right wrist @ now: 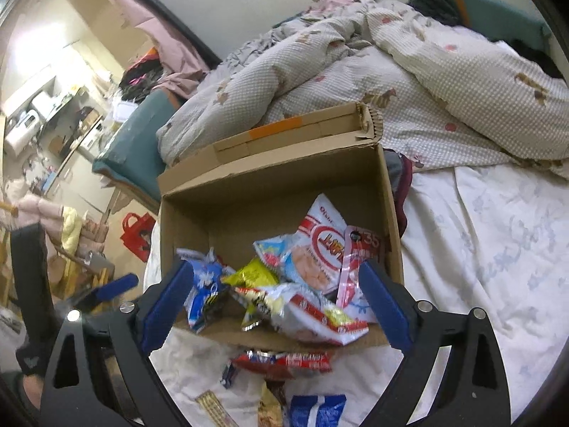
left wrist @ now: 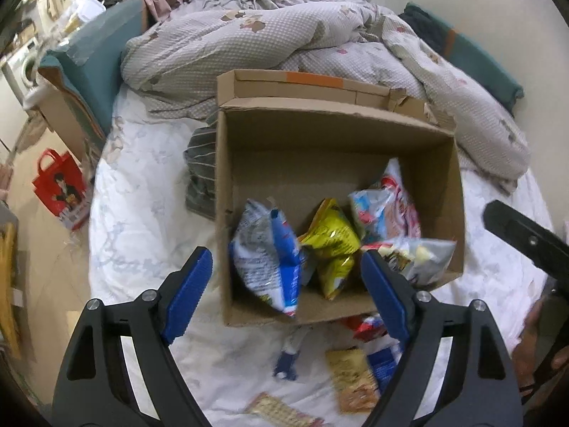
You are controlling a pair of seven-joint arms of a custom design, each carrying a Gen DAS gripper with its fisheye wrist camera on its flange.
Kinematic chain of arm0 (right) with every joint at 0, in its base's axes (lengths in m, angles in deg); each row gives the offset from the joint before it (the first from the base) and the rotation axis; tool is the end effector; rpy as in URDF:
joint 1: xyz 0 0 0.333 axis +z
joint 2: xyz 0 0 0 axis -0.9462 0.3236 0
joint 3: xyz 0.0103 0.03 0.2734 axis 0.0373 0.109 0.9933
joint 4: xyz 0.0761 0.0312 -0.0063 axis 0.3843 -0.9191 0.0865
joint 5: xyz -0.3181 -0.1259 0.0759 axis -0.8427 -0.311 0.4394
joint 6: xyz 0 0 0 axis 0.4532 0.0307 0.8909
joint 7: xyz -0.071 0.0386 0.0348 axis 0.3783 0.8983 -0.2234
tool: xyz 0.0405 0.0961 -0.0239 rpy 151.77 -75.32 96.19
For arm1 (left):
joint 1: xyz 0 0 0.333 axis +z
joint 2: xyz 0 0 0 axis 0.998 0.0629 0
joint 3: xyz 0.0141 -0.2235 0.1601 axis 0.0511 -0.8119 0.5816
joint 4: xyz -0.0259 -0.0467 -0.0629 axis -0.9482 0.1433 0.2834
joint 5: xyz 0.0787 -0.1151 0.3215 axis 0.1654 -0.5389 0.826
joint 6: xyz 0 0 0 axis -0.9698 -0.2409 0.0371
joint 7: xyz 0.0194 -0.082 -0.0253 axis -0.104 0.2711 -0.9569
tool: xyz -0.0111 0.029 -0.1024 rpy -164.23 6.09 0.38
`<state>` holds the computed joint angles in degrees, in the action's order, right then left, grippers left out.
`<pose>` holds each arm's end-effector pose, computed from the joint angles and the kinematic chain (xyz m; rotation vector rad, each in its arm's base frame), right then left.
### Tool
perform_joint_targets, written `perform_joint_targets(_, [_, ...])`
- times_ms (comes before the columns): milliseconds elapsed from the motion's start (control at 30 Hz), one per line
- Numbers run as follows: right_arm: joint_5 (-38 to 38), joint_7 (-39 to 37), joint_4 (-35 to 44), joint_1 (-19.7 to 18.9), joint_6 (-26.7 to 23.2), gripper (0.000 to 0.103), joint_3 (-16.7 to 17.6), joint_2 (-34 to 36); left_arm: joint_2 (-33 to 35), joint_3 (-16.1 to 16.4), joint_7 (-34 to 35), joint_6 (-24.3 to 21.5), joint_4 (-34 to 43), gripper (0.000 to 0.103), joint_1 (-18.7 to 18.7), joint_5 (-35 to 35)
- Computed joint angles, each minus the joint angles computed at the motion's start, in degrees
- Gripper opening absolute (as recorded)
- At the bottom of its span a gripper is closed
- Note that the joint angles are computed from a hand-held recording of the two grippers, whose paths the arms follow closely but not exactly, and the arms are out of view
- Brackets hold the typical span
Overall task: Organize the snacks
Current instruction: 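Lower both bags into the box and open both tools, then move the left tool to the checkered wafer stick and grasp it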
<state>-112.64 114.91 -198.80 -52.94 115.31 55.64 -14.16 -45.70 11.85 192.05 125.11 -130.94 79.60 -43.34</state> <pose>0.4457 0.2427 0.4617 -1.2418 2.0859 -0.3669 0.5686 -0.1507 0.4492 -1.4459 2.4986 -0.6906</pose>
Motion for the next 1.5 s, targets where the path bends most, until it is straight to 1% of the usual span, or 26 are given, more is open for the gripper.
perform_joint_targets(67, [-0.22,-0.43,-0.07,0.74,-2.32,0.096,0.79,-0.28,-0.94,0.07,1.12,0.37,-1.36,0.083,0.32,-0.27])
perform_joint_targets(167, [1.64,-2.01,-0.59,2.05,-3.74,0.096,1.11,-0.39,-2.88,0.23,3.33,0.59,-3.77,0.083,1.06,-1.32])
perform_joint_targets(267, [0.91,-0.92,-0.89,2.55,-5.48,0.096,1.74,-1.18,-4.81,0.31,5.39,0.95,-6.08,0.083,1.63,-2.31])
perform_joint_targets(433, [1.77,1.43,-3.96,3.68,-6.27,0.096,2.4,-3.82,-8.73,0.72,10.05,0.3,-10.56,0.083,2.76,-5.04])
perform_joint_targets(600, [4.11,3.89,-7.8,4.82,-5.28,0.096,2.8,-6.67,-11.15,1.26,12.29,-0.82,-13.66,0.083,3.74,-6.91])
perform_joint_targets(700, [4.99,5.49,-9.32,5.38,-5.87,0.096,3.3,-7.93,-12.08,1.72,13.25,-1.82,-14.93,0.083,4.39,-8.86])
perform_joint_targets(867, [7.48,7.13,-11.64,6.69,-5.32,0.096,3.24,-9.03,-13.47,2.13,14.06,-1.45,-17.52,0.083,5.23,-10.49])
perform_joint_targets(1000, [9.64,7.39,-12.43,7.7,-5.11,0.096,3.04,-8.72,-12.88,2.65,15.11,-2.59,-17.75,0.083,5.89,-12.47])
perform_joint_targets(1033, [10.29,7.01,-12.38,7.92,-4.81,0.096,2.75,-8.41,-12.64,2.63,15.0,-2.24,-17.83,0.083,6.02,-12.51])
perform_joint_targets(1100, [11.6,6.3,-12.44,8.26,-3.76,0.096,2.26,-7.55,-11.92,2.4,12.51,-1.3,-17.7,0.083,6.4,-10.1])
perform_joint_targets(1200, [13.13,6.24,-12.81,8.23,-2.09,0.096,1.8,-6.5,-10.17,2.77,9.9,-3.84,-15.92,0.083,7.05,-8.73])
perform_joint_targets(1300, [14.79,6.09,-13.01,8.26,-0.96,0.096,1.38,-5.65,-7.83,2.98,5.91,-7.23,-14.06,0.083,7.53,-5.68])
perform_joint_targets(1367, [15.32,6.39,-12.95,8.11,-1.0,0.096,1.44,-5.32,-6.31,3.12,3.66,-10.23,-13.1,0.083,7.7,-3.7])
perform_joint_targets(1467, [15.71,6.92,-13.24,7.95,-0.19,0.096,1.52,-5.14,-3.67,2.96,0.63,-16.67,-11.96,0.083,7.2,0.55])
perform_joint_targets(1500, [15.78,6.97,-13.19,7.93,-0.21,0.096,1.53,-5.03,-3.21,2.95,-0.66,-17.85,-12.25,0.083,7.01,1.23])
